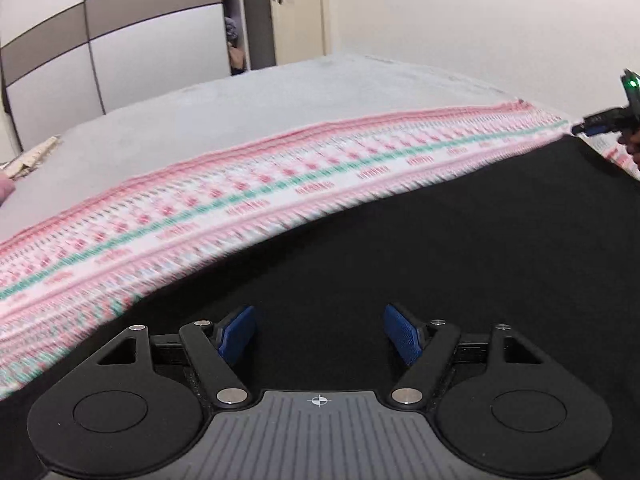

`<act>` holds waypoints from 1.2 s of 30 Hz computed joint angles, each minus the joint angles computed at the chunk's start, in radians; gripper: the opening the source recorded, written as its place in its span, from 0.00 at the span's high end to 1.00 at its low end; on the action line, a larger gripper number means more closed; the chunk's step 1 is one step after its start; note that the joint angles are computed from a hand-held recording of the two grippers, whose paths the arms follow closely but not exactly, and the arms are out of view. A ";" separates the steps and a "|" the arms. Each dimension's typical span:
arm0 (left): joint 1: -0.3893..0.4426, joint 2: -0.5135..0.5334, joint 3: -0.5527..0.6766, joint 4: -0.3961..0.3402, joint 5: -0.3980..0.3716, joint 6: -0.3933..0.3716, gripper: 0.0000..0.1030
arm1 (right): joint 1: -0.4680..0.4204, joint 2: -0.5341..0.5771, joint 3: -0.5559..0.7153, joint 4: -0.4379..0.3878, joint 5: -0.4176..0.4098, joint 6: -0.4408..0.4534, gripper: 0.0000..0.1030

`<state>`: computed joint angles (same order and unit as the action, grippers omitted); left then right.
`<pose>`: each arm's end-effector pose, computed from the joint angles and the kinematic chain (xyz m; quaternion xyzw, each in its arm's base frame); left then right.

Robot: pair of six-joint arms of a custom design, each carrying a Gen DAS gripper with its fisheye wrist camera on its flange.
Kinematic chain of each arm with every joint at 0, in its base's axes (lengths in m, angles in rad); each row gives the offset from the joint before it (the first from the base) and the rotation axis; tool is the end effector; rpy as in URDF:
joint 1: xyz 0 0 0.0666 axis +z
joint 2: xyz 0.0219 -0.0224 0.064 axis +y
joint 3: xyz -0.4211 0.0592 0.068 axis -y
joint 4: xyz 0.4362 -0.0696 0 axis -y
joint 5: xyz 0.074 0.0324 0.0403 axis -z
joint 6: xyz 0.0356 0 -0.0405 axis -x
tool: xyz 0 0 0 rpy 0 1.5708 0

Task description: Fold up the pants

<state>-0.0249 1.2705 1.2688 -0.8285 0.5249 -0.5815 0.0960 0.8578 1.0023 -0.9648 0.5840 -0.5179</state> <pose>0.4685 -0.0299 0.4747 0.3584 0.8312 -0.1365 0.4025 0.3007 0.0088 0.4804 0.2897 0.8492 -0.1493 0.4155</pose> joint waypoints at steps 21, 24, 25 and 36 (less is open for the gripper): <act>-0.080 0.116 0.079 0.049 -0.110 -0.105 1.00 | -0.027 0.112 0.014 0.020 0.021 -0.094 0.90; -0.072 0.091 0.081 0.045 -0.103 -0.053 1.00 | -0.010 0.070 0.013 0.033 0.045 -0.147 0.90; -0.065 0.082 0.087 0.033 -0.091 -0.042 1.00 | -0.008 0.051 0.017 0.029 0.049 -0.151 0.90; 0.035 -0.129 0.080 -0.150 0.056 -0.048 1.00 | 0.200 -0.135 0.148 -0.305 0.164 -0.343 0.90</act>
<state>0.0097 1.1412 1.3489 -0.9780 0.5807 -0.6297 0.2964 0.7229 1.1505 -1.2693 0.7484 -0.8609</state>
